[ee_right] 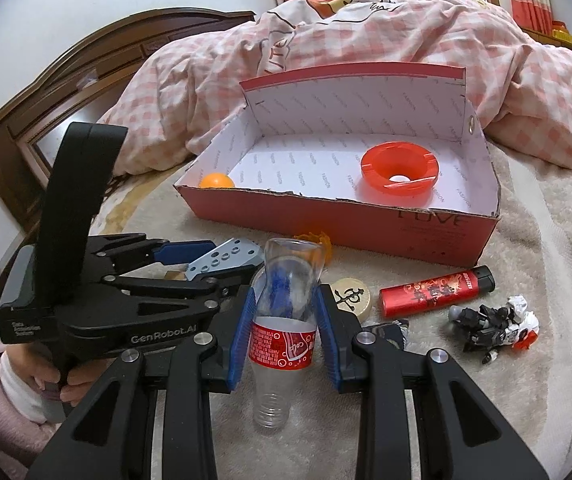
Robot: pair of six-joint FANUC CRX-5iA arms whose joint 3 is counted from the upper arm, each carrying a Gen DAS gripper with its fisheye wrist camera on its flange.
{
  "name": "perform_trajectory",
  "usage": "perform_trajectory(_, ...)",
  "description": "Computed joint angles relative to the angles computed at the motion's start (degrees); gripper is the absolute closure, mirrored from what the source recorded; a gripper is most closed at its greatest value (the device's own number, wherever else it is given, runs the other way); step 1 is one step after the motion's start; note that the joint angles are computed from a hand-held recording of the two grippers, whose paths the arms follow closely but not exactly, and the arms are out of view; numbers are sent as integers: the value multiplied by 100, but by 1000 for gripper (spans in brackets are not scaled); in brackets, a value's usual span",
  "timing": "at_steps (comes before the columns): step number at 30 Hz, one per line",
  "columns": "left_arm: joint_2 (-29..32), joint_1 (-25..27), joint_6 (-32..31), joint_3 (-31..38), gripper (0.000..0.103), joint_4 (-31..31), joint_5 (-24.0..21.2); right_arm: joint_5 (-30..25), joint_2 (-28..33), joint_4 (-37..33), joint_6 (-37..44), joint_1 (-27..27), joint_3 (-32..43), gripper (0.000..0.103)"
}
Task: Organize objects
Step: 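Carry the grey plate into the box with the left gripper while the right gripper carries the bottle in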
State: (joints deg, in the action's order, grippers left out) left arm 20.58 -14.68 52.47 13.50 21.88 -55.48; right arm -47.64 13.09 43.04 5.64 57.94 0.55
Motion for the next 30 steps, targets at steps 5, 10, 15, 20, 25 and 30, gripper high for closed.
perform_trajectory(5, -92, 22, -72, -128, 58, 135, 74, 77, -72, 75, -150, 12, -117, 71)
perform_trajectory(10, -286, 66, -140, -329, 58, 387, 156, 111, -141, 175, -235, 38, -189, 71)
perform_trajectory(15, -430, 125, -261, -448, 58, 732, 189, 171, -217, 298, -303, 62, -245, 71)
perform_trajectory(20, -497, 82, -351, -408, 58, 904, 339, 113, -241, 436, -229, 71, -187, 71)
perform_trajectory(25, -490, 38, -384, -239, 58, 991, 556, 65, -241, 459, -37, 7, -40, 71)
perform_trajectory(30, -358, 24, -369, 66, 58, 1038, 690, -58, -182, 517, 203, -92, 214, 71)
